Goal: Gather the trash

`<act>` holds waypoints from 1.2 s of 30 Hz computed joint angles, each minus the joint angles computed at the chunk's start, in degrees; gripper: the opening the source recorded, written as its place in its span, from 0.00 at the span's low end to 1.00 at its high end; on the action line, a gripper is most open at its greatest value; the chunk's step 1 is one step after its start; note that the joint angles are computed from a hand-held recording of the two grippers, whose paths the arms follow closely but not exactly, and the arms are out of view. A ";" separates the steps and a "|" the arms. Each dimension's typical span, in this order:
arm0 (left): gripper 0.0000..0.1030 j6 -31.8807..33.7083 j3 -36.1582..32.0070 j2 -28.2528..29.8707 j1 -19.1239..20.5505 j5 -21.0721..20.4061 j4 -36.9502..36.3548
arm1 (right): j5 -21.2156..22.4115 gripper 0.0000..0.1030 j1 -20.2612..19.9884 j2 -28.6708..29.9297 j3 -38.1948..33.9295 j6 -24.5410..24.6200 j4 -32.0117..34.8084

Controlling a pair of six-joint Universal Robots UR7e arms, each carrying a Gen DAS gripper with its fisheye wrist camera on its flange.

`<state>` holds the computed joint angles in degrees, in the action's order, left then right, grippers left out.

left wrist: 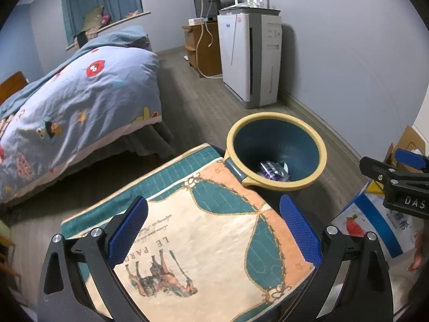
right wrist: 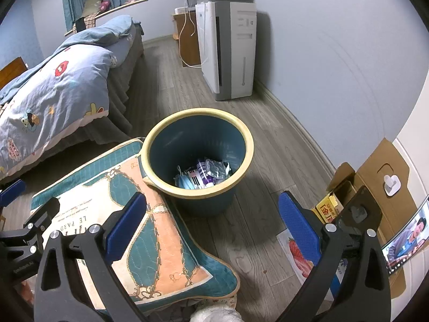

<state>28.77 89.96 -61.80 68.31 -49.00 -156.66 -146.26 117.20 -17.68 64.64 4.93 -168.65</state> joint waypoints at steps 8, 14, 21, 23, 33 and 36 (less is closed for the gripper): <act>0.95 0.58 0.36 -0.05 -0.26 0.04 -0.59 | -0.20 0.94 0.03 0.02 -0.12 0.09 0.26; 0.95 0.51 0.40 -0.07 -0.26 0.02 -0.65 | -0.26 0.94 0.02 0.03 -0.27 0.09 0.43; 0.95 0.47 0.54 -0.16 -0.26 -0.02 -0.57 | -0.30 0.94 0.02 0.05 -0.29 0.09 0.43; 0.95 0.41 0.56 -0.18 -0.28 -0.06 -0.52 | -0.28 0.94 0.02 0.02 -0.28 0.17 0.51; 0.95 0.24 0.58 -0.16 -0.30 -0.11 -0.38 | -0.31 0.94 -0.09 -0.05 -0.23 -0.04 0.38; 0.95 0.24 0.56 -0.18 -0.29 -0.13 -0.30 | -0.24 0.94 -0.11 -0.09 -0.21 0.01 0.46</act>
